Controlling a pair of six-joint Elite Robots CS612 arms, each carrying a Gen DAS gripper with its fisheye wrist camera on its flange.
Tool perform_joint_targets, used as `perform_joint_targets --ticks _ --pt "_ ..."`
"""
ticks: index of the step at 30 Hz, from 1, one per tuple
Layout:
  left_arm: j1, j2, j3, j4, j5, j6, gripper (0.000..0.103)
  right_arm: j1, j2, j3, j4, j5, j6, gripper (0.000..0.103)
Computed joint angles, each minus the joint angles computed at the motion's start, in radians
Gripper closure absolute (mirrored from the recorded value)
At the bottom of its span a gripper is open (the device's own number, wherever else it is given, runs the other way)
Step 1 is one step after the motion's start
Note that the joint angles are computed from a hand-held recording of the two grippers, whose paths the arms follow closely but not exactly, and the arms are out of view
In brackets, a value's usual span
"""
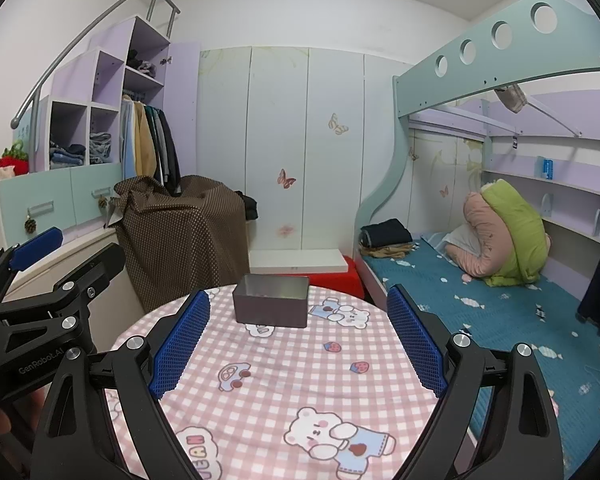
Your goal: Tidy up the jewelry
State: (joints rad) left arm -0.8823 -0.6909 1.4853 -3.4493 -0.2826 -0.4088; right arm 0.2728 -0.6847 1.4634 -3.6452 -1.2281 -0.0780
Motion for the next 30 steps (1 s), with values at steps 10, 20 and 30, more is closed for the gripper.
perform_joint_targets --ticks 10,20,30 --pt "0.000 -0.002 0.002 0.001 -0.002 -0.005 0.012 0.000 0.001 0.001 0.005 -0.003 -0.002 0.016" --pt "0.001 0.006 0.001 -0.037 -0.015 0.016 0.012 0.000 0.003 0.000 0.005 -0.004 -0.003 0.016" --pt "0.003 0.003 0.003 -0.010 -0.020 -0.004 0.012 -0.004 0.006 -0.002 0.011 -0.001 0.000 0.016"
